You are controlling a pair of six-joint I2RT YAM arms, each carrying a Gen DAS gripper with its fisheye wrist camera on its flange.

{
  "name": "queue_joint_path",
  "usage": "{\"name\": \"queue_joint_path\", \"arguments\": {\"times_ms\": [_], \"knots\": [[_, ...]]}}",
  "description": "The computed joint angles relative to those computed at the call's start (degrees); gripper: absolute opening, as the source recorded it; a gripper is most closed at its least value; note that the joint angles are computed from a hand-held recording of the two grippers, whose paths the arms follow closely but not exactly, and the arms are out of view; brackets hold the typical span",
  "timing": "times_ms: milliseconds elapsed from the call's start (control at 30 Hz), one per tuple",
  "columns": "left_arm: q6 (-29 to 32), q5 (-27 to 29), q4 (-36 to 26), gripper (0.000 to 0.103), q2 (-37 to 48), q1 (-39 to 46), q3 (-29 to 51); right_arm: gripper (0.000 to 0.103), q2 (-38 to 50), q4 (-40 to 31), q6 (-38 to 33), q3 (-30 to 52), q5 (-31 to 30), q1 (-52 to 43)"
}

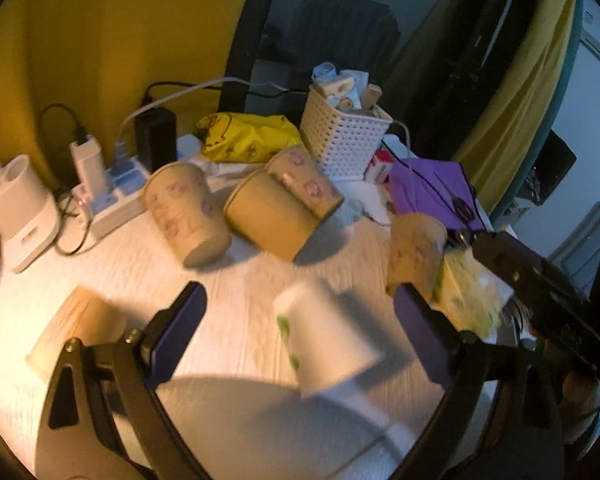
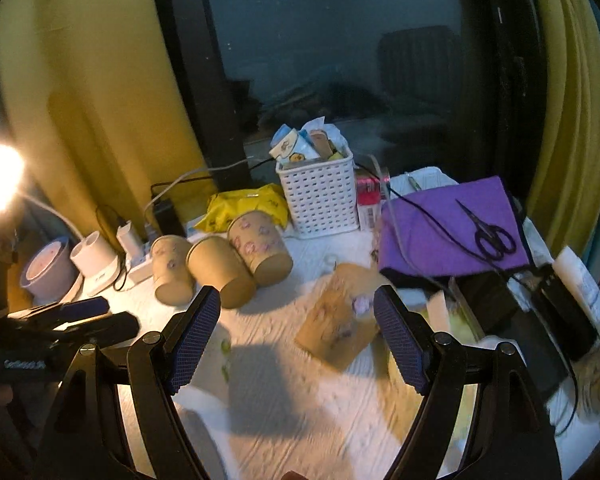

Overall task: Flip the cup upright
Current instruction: 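Move the right gripper toward the brown paper cups beyond the mat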

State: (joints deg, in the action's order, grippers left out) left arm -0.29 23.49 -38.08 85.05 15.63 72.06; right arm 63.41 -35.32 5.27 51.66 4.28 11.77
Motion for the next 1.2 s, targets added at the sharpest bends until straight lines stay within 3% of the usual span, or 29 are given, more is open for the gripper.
{"name": "queue_joint_path", "arguments": {"times_ms": [200, 300, 467, 600, 800, 867, 1200], "knots": [[-3.05, 1.71, -2.10, 0.094, 12.05, -1.84, 9.22, 0.082, 8.50, 2.92, -0.69, 3.45, -1.53, -1.80], [-5.69, 3.28, -3.21, 0.080, 17.18, -1.96, 12.66, 0.082, 10.60, 4.31, -0.23, 4.25, -2.96, -2.90], [-10.04, 7.17, -4.47, 0.079, 23.91, -1.14, 17.63, 0.082, 11.95, 5.97, -0.28, 3.75, -4.20, -4.54], [-13.89, 6.90, -2.88, 0.079, 26.47, -0.80, 19.67, 0.082, 12.51, 6.30, 0.03, 3.55, -4.70, -5.65], [-14.38, 4.88, -5.99, 0.079, 31.34, -1.51, 24.87, 0.082, 12.64, 6.13, -0.04, 3.60, -4.97, -5.87], [-14.30, 3.76, -5.83, 0.072, 31.64, -1.52, 25.08, 0.082, 12.67, 6.03, -0.04, 3.46, -5.13, -6.10], [-12.16, 4.76, -5.58, 0.065, 29.11, 0.15, 23.15, 0.082, 9.69, 3.37, 0.48, 3.37, -3.88, -5.75]]}}
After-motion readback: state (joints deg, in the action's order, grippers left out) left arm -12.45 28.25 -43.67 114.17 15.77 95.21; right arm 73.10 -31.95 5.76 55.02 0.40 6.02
